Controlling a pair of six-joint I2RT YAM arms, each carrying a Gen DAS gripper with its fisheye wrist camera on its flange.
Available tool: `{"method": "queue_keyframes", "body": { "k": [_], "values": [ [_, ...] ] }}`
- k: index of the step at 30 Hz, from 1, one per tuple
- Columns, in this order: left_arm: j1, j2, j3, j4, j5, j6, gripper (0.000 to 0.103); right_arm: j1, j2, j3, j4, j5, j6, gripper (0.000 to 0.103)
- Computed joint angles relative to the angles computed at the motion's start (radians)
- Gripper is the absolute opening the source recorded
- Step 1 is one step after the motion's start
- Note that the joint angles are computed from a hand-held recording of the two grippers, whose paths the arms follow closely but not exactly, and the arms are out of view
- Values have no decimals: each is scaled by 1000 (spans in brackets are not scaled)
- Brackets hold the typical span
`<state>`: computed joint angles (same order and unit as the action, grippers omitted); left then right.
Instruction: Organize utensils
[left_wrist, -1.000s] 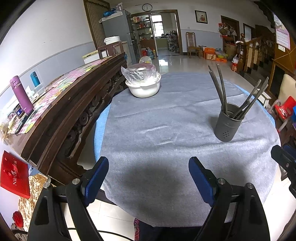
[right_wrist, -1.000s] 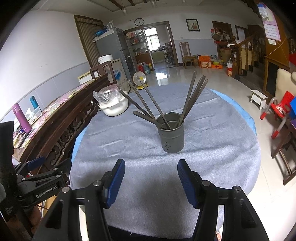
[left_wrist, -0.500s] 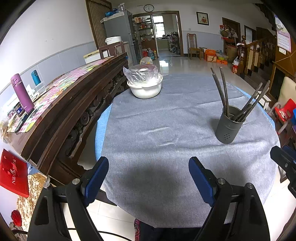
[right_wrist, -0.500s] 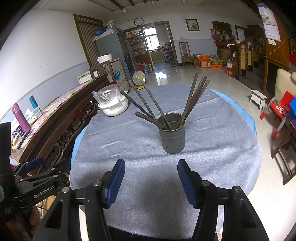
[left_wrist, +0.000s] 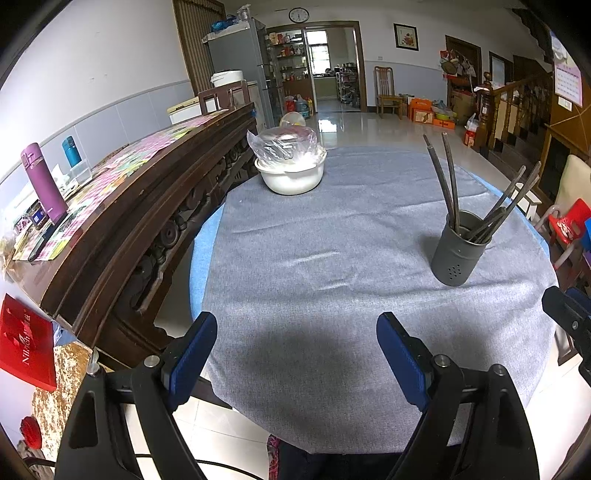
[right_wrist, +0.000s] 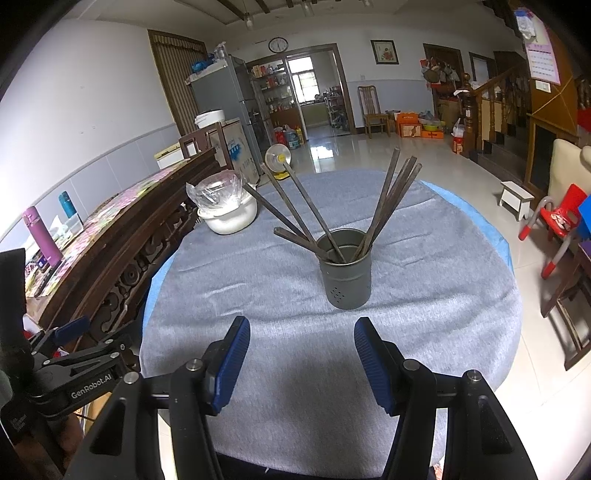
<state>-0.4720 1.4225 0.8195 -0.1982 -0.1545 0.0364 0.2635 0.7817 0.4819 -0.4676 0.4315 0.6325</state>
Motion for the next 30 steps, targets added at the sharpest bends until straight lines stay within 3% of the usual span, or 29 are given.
{"method": "queue_keyframes", "body": {
  "k": [30],
  "values": [
    [44,25,11,7,41,17,88,23,86,36,41,24,2,64]
  ]
}}
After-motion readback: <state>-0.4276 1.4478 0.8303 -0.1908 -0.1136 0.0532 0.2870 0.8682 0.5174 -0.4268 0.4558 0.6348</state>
